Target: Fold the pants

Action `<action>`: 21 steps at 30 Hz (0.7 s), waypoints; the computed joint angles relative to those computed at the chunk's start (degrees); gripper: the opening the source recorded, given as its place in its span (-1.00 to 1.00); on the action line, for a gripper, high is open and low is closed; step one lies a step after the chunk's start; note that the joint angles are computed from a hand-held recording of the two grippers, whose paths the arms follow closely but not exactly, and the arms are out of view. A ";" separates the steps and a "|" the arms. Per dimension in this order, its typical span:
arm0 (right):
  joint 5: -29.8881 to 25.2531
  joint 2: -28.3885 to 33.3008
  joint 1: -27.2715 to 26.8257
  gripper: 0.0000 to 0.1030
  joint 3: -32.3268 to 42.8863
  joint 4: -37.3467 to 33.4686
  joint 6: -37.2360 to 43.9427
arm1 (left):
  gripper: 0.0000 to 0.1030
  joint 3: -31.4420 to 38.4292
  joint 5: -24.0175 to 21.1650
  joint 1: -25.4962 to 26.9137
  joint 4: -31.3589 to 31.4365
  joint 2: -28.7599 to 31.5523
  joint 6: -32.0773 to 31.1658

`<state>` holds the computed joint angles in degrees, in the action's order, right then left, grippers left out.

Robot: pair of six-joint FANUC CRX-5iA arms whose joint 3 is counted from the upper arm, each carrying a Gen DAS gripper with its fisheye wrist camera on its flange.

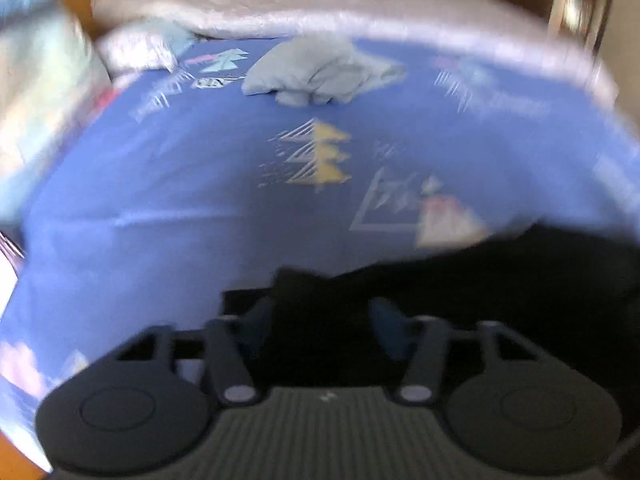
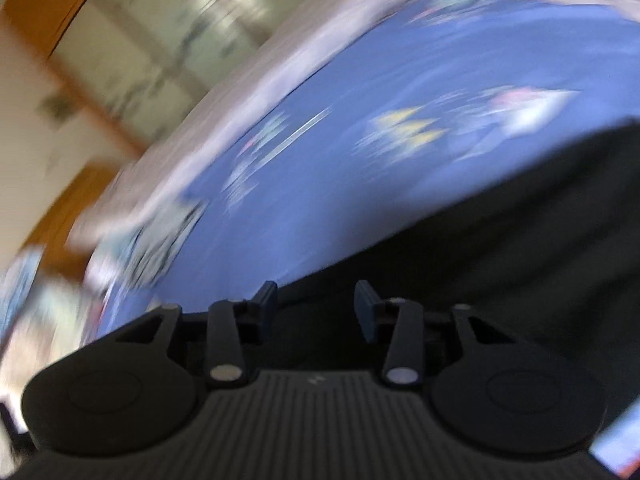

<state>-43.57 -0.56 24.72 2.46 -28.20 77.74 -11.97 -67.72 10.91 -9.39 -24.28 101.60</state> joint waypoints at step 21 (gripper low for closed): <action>-16.83 26.07 14.03 -0.69 29.03 5.56 30.41 | -0.96 -7.25 7.21 8.04 12.52 -3.44 -5.03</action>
